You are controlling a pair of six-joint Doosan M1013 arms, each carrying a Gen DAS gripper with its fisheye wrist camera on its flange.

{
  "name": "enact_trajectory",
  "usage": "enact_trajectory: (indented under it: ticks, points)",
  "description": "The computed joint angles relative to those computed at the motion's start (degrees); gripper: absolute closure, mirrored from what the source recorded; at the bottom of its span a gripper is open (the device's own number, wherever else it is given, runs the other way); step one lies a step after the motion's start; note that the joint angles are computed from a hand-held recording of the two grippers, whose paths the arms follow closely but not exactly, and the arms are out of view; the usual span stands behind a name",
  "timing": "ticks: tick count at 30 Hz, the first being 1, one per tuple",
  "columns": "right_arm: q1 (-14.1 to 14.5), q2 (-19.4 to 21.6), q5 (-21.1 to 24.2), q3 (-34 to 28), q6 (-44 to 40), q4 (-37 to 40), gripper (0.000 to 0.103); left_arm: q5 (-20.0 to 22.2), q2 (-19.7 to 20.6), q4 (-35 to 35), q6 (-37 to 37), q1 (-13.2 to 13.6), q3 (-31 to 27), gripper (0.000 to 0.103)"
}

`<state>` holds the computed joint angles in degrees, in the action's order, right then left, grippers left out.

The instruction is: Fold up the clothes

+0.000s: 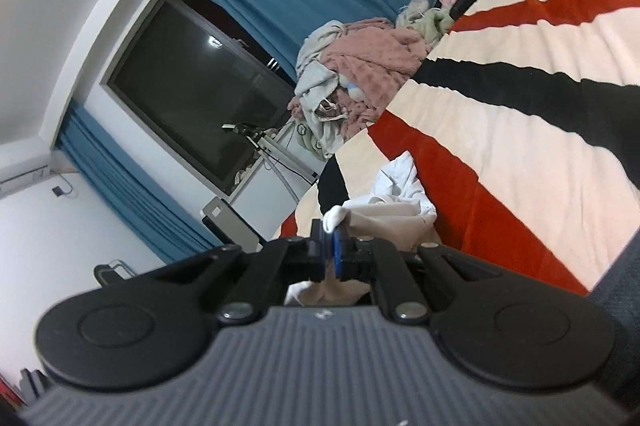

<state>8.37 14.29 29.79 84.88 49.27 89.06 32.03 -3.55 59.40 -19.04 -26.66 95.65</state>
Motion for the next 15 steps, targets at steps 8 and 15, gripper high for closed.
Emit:
enact_trajectory:
  ticks: [8,15]
  points:
    - [2.76,10.24,-1.64,-18.48,31.68,-26.77,0.096,6.96,11.05,-22.79,31.33,6.79,-18.43,0.098]
    - [4.75,24.12,5.75,-41.92,57.96,-51.49,0.096,10.25,22.44,-30.62,42.05,12.52,-32.39,0.098]
